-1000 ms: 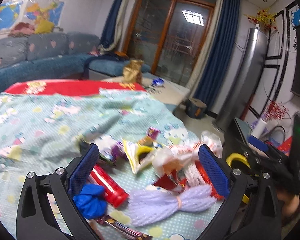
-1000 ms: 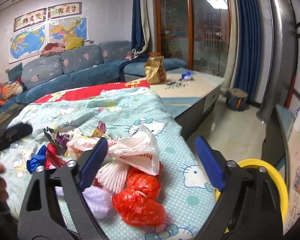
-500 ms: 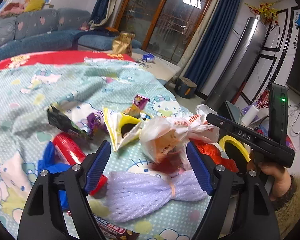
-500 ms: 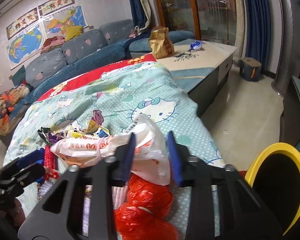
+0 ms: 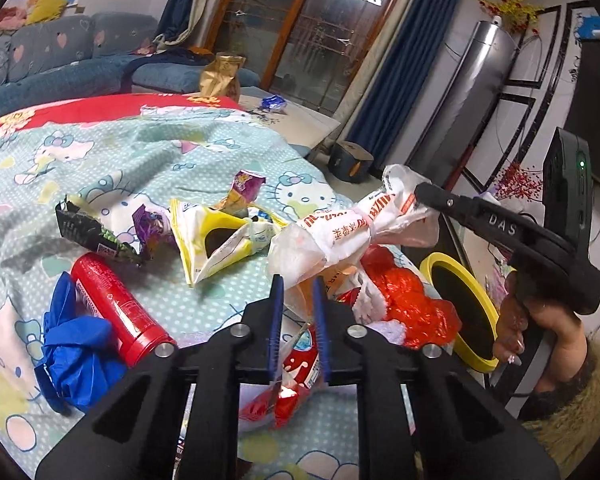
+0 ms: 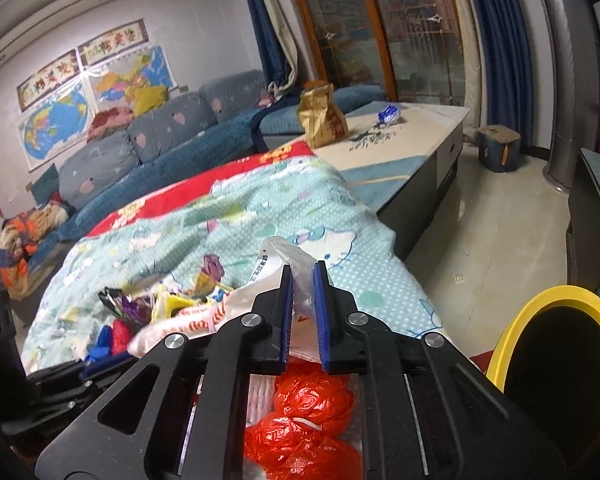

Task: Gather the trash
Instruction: 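Grasp the white printed plastic bag with the right tool while the left tool grasps the red snack bag, then carry the white bag and red snack bag over the yellow bin with both tools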

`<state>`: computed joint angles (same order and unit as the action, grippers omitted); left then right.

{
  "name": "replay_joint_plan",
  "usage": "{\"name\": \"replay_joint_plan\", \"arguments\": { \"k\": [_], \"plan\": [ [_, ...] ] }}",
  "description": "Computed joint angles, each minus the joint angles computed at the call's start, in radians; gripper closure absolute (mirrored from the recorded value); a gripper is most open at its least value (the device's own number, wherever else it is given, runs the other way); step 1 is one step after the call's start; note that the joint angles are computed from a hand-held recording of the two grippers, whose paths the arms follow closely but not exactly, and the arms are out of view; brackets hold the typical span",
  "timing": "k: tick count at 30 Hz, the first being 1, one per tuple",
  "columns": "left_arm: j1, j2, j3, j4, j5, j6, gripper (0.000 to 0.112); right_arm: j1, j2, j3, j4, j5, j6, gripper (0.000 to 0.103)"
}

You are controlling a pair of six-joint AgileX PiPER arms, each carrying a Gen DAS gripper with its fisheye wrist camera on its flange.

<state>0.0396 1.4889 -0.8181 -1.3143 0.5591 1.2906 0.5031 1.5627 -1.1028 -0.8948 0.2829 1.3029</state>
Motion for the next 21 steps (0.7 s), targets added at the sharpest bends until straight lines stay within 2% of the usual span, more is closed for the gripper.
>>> {"name": "replay_joint_plan", "arguments": {
  "k": [5,8,10,11,12,14,17,21],
  "plan": [
    [0.029,-0.012,-0.004,0.035,0.038,-0.008,0.099,0.021,-0.036,0.035,-0.249,0.031,0.267,0.097],
    [0.063,-0.022,0.004,0.039,0.091,0.022,0.098,0.021,-0.056,0.051,-0.323,0.044,0.351,0.098],
    [0.088,-0.032,0.014,0.040,0.136,0.058,0.088,0.026,-0.064,0.056,-0.362,0.065,0.394,0.098],
    [0.093,-0.042,0.022,0.044,0.144,0.064,0.070,0.029,-0.068,0.059,-0.386,0.076,0.417,0.098],
    [0.102,-0.052,0.031,0.045,0.161,0.075,0.059,0.032,-0.072,0.063,-0.407,0.085,0.440,0.098],
    [0.123,-0.067,0.047,0.044,0.217,0.117,0.059,0.038,-0.081,0.070,-0.437,0.101,0.473,0.098],
    [0.081,-0.099,0.070,0.070,0.181,0.148,0.059,0.043,-0.092,0.071,-0.461,0.121,0.500,0.098],
    [-0.034,-0.108,0.073,0.145,0.054,0.110,0.059,0.045,-0.121,0.080,-0.477,0.134,0.521,0.098]
  ]
}}
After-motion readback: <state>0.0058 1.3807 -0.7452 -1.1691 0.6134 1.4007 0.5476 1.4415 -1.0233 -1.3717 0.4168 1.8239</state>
